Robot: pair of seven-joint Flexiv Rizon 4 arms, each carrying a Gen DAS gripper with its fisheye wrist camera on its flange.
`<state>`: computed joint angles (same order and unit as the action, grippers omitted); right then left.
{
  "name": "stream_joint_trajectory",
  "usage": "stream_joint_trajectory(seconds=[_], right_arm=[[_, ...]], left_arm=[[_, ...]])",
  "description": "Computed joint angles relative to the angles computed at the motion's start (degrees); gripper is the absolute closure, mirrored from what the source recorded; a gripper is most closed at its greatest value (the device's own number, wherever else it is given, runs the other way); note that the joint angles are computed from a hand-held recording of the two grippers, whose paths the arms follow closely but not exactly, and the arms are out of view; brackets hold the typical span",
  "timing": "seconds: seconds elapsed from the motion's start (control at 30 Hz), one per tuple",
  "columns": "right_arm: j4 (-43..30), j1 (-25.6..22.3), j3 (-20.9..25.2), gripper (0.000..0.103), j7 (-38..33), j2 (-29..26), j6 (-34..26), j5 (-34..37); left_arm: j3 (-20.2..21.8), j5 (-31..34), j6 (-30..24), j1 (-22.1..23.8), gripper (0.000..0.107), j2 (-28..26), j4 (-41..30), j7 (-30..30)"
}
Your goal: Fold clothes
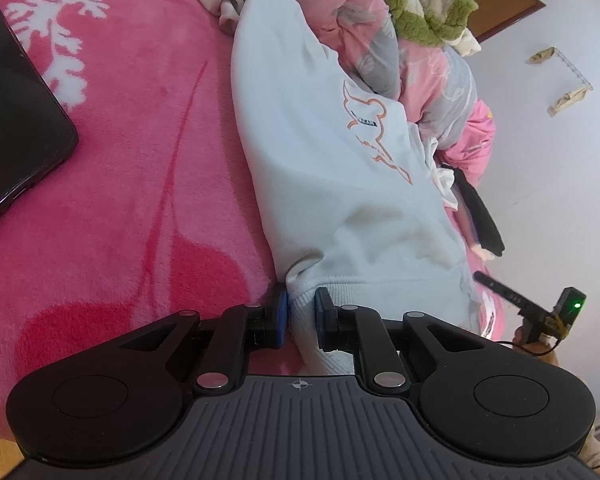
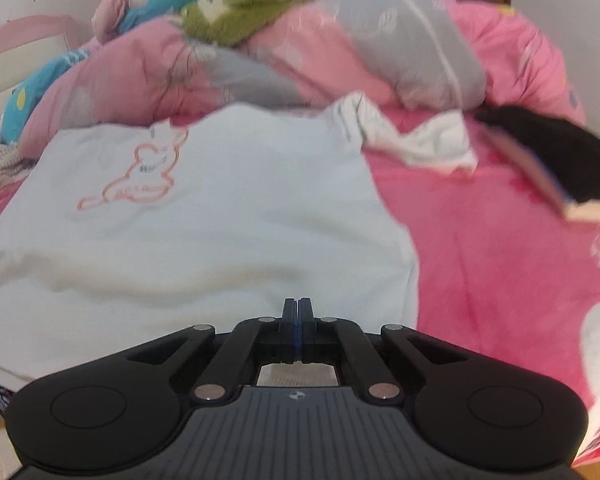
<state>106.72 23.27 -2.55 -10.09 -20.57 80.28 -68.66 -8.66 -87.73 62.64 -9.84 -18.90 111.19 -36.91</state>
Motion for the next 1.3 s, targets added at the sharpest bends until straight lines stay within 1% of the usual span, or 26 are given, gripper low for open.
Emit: stream_joint_trajectory(seconds=[0.07, 0.1, 0.17, 0.2, 0.23, 0.27, 0.3, 0.33, 0.37, 0.43, 0.47, 0.5, 0.53, 0.57, 0.63, 0.77, 1.03, 1.2, 1.3], right_arm=[[-0.36, -0.21, 0.04, 0.103, 0.24, 0.38, 0.65, -0.11], [-0.57, -0.69, 0.82, 0.103, -1.25, 0.23, 1.16, 1.62], [-0.97, -1.58, 3.26, 0.102, -6.91, -0.50, 1.71, 7.96], [-1.36, -1.58, 4.51, 0.098, -9.92, -0.95, 0.74, 11.32], [-1.89, -1.45, 5.55, 0.093, -12.42, -1.49, -0.48, 14.32], [-2.50, -1.32, 6.46, 0.075, -14.69, -2.11, -1.61, 17.09], [-2.79, -0.57, 5.98, 0.063, -15.44, -2.59, -1.73, 17.80], [-3.01, 0.43, 4.86, 0.060, -15.88, -3.13, -1.24, 17.48], [-3.50, 0.99, 4.77, 0.059, -17.44, -3.81, -1.65, 18.54], [-4.07, 2.57, 3.46, 0.060, -18.25, -4.76, -2.20, 20.01], [-4.26, 3.44, 2.54, 0.063, -18.20, -5.19, -2.24, 20.41], [-4.26, 4.32, 1.42, 0.078, -17.63, -5.23, -2.10, 20.40], [-4.09, 5.19, 0.15, 0.092, -16.57, -4.97, -1.80, 19.97], [-3.96, 5.92, -0.97, 0.102, -15.42, -4.73, -1.54, 19.37], [-3.45, 7.04, -3.03, 0.102, -12.95, -4.07, -0.44, 17.12], [-3.25, 7.68, -4.69, 0.103, -9.73, -2.90, 0.00, 12.30], [-6.18, 5.96, -4.26, 0.103, -5.63, -3.18, -0.12, 4.40], [-8.68, 4.73, -3.14, 0.103, -7.09, -5.63, -0.71, 4.17], [-9.45, 4.26, -2.08, 0.102, -9.82, -7.64, -1.77, 7.54]], left_arm=[[-0.02, -0.35, -0.24, 0.06, 0.094, 0.06, 0.09, 0.30], [-0.02, -0.57, -0.34, 0.08, 0.094, 0.06, 0.11, 0.43], [0.00, -0.84, -0.38, 0.04, 0.094, 0.03, 0.07, 0.63], [0.03, -0.92, -0.44, 0.04, 0.094, 0.02, 0.07, 0.65], [0.06, -0.93, -0.52, 0.05, 0.094, 0.02, 0.06, 0.63], [0.08, -0.94, -0.57, 0.05, 0.094, 0.03, 0.08, 0.63], [0.10, -0.95, -0.61, 0.04, 0.094, 0.05, 0.09, 0.64], [0.12, -0.96, -0.65, 0.04, 0.094, 0.07, 0.11, 0.64], [0.13, -1.02, -0.69, 0.04, 0.094, 0.07, 0.12, 0.65], [0.13, -1.14, -0.76, 0.03, 0.094, 0.06, 0.12, 0.67], [0.14, -1.23, -0.85, 0.05, 0.094, 0.08, 0.15, 0.73], [0.16, -1.28, -0.89, 0.05, 0.094, 0.10, 0.17, 0.77], [0.17, -1.29, -0.90, 0.03, 0.094, 0.10, 0.17, 0.77], [0.17, -1.36, -0.90, 0.01, 0.094, 0.11, 0.18, 0.83], [0.18, -1.61, -0.98, 0.01, 0.094, 0.09, 0.19, 1.13], [0.22, -2.04, -1.25, 0.02, 0.094, 0.07, 0.20, 1.42], [0.30, -2.23, -1.27, -0.08, 0.094, 0.11, 0.26, 1.61], [0.38, -1.95, -1.18, -0.12, 0.093, 0.17, 0.31, 1.37], [0.38, -1.74, -0.97, -0.17, 0.093, 0.23, 0.38, 1.11]])
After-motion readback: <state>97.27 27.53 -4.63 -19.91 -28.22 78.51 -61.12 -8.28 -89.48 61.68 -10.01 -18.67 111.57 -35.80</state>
